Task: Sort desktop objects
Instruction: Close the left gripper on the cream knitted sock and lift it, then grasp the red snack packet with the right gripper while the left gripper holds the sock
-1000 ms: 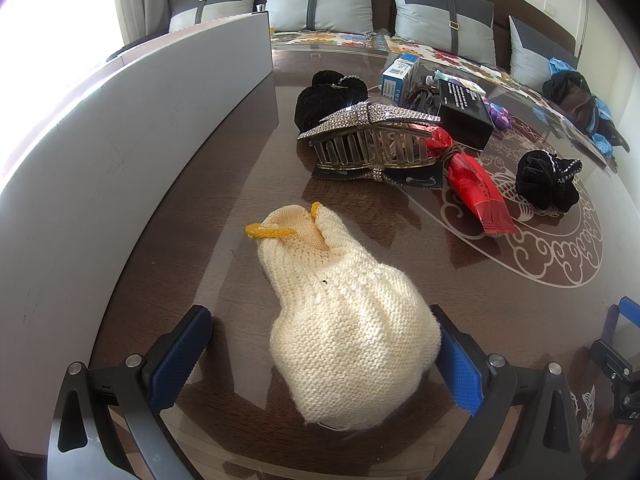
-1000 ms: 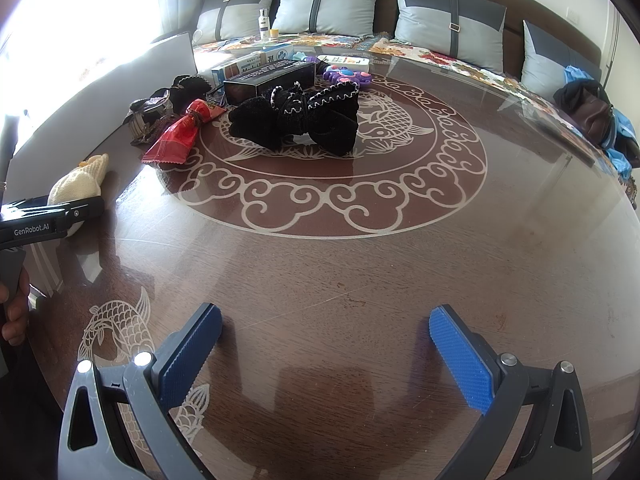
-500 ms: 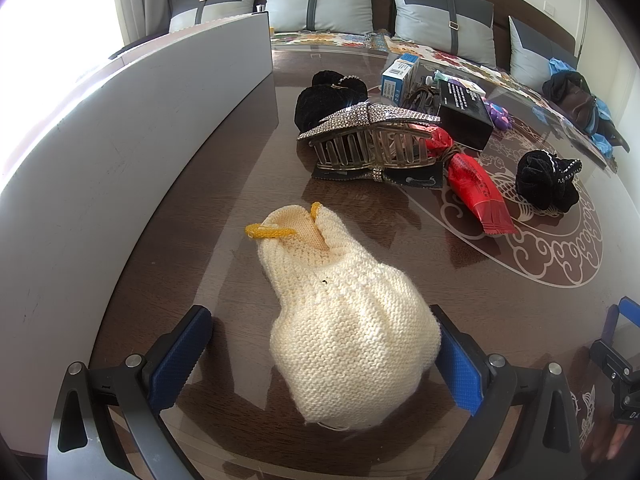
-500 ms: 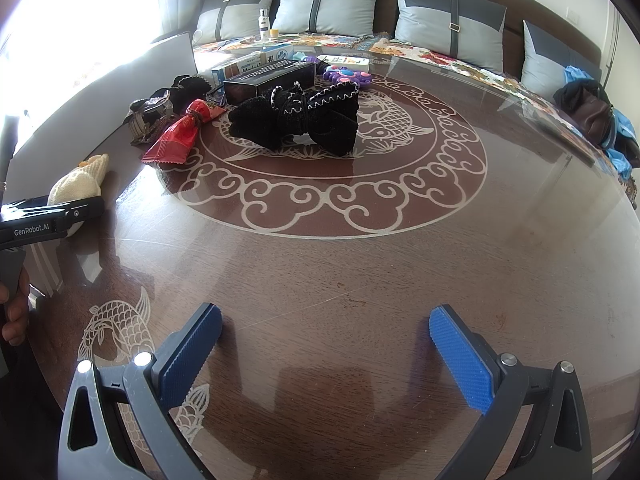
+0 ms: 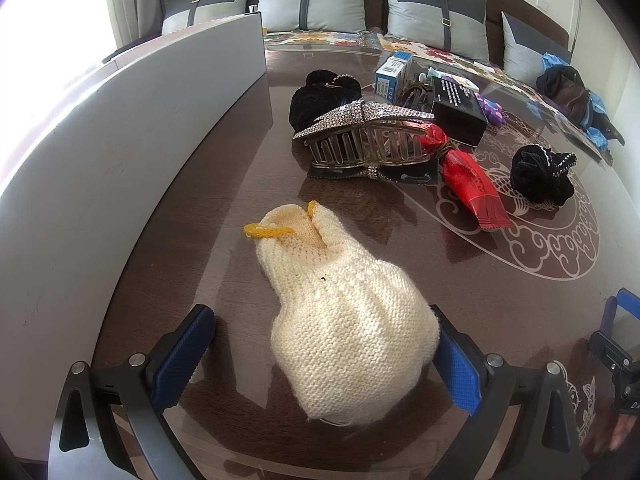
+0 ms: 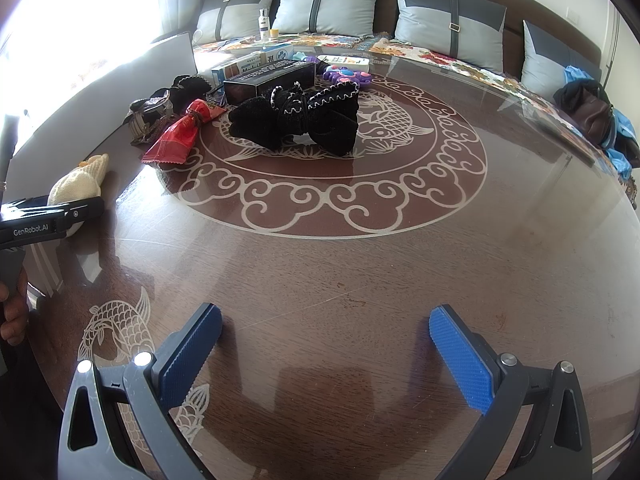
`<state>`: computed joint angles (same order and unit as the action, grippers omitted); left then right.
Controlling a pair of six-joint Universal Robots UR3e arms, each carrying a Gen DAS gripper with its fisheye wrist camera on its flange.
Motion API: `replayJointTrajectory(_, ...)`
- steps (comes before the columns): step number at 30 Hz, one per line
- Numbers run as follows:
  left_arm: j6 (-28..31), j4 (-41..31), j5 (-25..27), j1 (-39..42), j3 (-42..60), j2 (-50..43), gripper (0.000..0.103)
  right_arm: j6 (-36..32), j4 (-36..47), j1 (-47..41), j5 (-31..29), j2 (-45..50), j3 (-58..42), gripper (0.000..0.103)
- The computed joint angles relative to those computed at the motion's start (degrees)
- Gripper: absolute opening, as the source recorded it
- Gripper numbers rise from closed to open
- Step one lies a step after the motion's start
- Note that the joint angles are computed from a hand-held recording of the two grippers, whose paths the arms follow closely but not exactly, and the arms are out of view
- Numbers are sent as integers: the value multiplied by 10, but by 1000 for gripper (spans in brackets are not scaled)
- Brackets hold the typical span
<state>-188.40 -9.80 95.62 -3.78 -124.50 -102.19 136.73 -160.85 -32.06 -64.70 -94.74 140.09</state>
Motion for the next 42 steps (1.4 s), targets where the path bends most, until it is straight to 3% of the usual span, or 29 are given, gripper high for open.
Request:
replayJointTrajectory(2,31,39,-12,-6,-25,11,59,0,0,0,0,0,0,103)
replayJointTrajectory(5,57,21,11,-37,-18,21,46,0,0,0,0,0,0,103)
replayJointTrajectory(11,91,-17,-27,-48,-47,82,45,0,0,0,0,0,0,103)
replayJointTrajectory(17,79,15,-57,-23,-97,115,45,0,0,0,0,0,0,103)
replayJointTrajectory(22,72,29,-111,19,-124,135,45,-1,1,0,-1,-1,0,103)
replayJointTrajectory(24,75,32,-118,26,-125,138,45,26,38,21,-21,4,-31,103)
replayJointTrajectory(26,77,29,-132,39,-127,144,45,47,155,31,27,-12,-85,96)
replayJointTrajectory(28,78,23,-153,59,-133,154,45,87,179,89,44,-2,-136,93)
replayJointTrajectory(30,83,12,-170,83,-142,169,45,130,168,181,19,60,-218,88)
replayJointTrajectory(33,98,-10,-201,135,-165,205,45,173,172,299,-54,191,-375,64)
replayJointTrajectory(35,117,-31,-228,176,-180,233,45,188,178,348,-106,272,-470,63)
replayJointTrajectory(38,141,-49,-246,214,-196,258,45,203,216,370,-131,351,-571,62)
replayJointTrajectory(39,145,-50,-247,220,-198,260,46,200,227,371,-133,366,-588,51)
replayJointTrajectory(40,148,-51,-250,225,-199,261,46,197,238,375,-142,375,-598,33)
replayJointTrajectory(42,150,-55,-258,232,-199,260,46,198,229,376,-143,360,-577,26)
